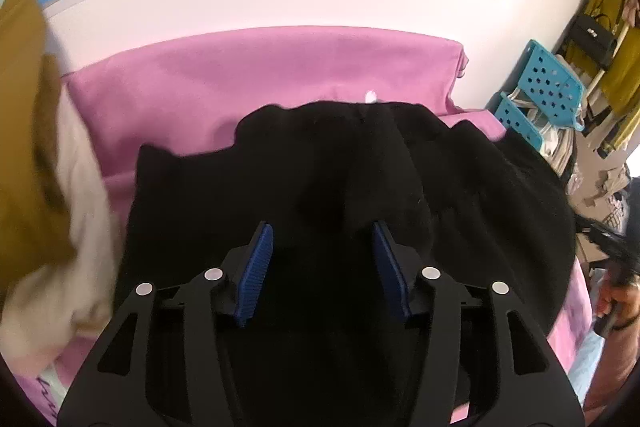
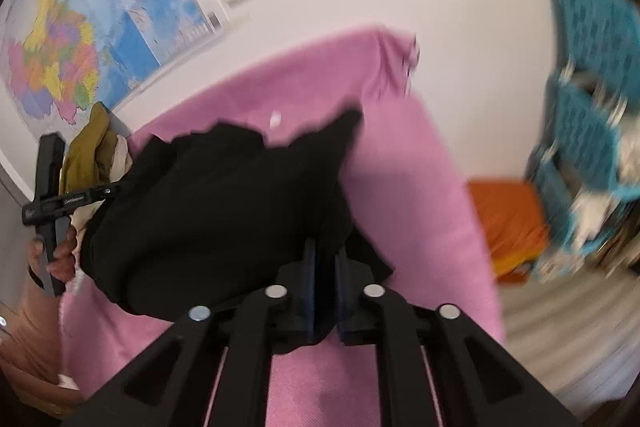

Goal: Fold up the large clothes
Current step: 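Press and smooth the folded black jacket flat with both grippers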

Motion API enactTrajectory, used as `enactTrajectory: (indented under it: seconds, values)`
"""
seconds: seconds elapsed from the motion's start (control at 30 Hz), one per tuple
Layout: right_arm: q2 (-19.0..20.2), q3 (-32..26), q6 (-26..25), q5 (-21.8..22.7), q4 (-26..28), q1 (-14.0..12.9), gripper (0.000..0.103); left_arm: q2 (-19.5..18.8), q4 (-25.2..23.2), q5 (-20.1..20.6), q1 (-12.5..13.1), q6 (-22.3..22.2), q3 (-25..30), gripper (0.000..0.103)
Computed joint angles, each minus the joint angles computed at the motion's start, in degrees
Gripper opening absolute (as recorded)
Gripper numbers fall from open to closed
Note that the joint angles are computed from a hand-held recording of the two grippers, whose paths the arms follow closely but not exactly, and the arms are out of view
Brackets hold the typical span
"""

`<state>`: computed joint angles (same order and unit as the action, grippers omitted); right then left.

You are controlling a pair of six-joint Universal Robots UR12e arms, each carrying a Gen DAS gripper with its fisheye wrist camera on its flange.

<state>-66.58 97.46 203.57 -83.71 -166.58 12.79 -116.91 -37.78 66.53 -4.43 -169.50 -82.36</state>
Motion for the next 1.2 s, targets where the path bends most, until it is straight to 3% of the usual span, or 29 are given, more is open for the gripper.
enactTrajectory:
  seconds: [0.1,0.17,0.27,0.33,0.4,0.53,0.6,0.63,0.67,0.7,0.73,0.77,0.83,0.87,0.97,1.03,1.07,1.1,1.13,1.17,1.2]
  values:
    - [-0.39,1.7,4.8,2.89,-2.24,-1.07,0.043,2.89,4.37,-0.11,1.72,-0.59,-4.42,0.06]
    - [-0.91,3.15,6.64,4.19,-4.61,-1.52,0.05,4.56,6.51,1.07,2.71,-1.2,-6.84,0.067]
    - [-2.19,5.5,9.88,4.91,-7.54,-1.86,0.075,7.6,8.09,-0.99,5.25,-1.77,-11.59,0.076]
    - [-2.36,7.05,11.48,8.64,-11.09,-2.47,0.077,8.52,7.43,-0.94,5.92,-1.68,-13.18,0.078]
    - [-2.14,7.16,10.96,9.99,-10.89,-2.17,0.089,9.24,6.76,-1.55,6.65,-1.92,-15.02,0.082]
    - [-0.87,5.51,8.7,9.34,-8.5,-0.82,0.09,9.14,6.54,-3.84,7.05,-2.54,-16.75,0.085]
    - [0.1,4.56,8.75,9.78,-8.31,-0.56,0.09,8.4,6.45,-2.91,6.35,-2.62,-16.37,0.084]
    - [0.72,3.83,8.75,9.34,-8.32,-0.3,0.089,8.0,6.22,-3.17,6.11,-2.28,-16.11,0.074]
    - [1.08,3.44,8.34,9.61,-8.65,-0.25,0.082,7.58,5.55,-4.28,6.02,-2.07,-15.74,0.059]
    - [1.34,3.17,7.9,10.0,-9.07,-0.26,0.063,7.29,5.08,-4.75,5.91,-2.38,-15.34,0.053]
    - [1.43,2.8,7.33,9.67,-8.89,-0.15,0.053,7.11,4.98,-5.27,5.83,-2.82,-14.98,0.039]
    - [1.35,2.62,6.44,10.05,-9.23,-0.24,0.03,7.2,5.55,-5.28,5.85,-3.35,-14.88,0.029]
    - [0.42,2.81,5.91,9.09,-9.69,-0.46,0.014,7.77,5.96,-6.29,6.67,-5.2,-15.0,0.011]
    - [-0.29,3.06,5.32,8.22,-10.41,-0.58,0.01,7.99,5.65,-8.72,7.83,-7.21,-14.82,0.01]
    - [-1.71,3.79,5.07,8.5,-13.18,-1.46,0.008,8.7,6.88,-11.27,9.25,-8.14,-15.29,0.007]
    - [-1.64,2.83,3.81,8.01,-9.41,-1.32,0.009,8.8,4.63,-10.37,9.07,-6.75,-15.17,0.006]
    - [-1.35,1.65,2.01,7.1,-4.36,-0.94,0.015,8.61,1.05,-7.61,8.23,-4.25,-14.4,0.006]
    - [-1.16,0.6,1.18,6.04,-0.19,-0.65,0.028,8.51,-0.39,-4.87,7.46,-2.8,-14.06,0.007]
    - [-0.99,0.05,0.69,4.11,2.68,-0.28,0.036,8.62,-0.74,-2.12,6.72,-1.72,-14.07,0.02]
    - [-1.25,0.13,0.68,2.86,3.15,-0.13,0.048,8.76,0.15,-0.55,6.33,-1.55,-14.15,0.03]
    - [-1.74,0.83,1.2,1.57,1.22,-0.08,0.055,9.34,3.21,0.15,6.29,-1.64,-15.09,0.033]
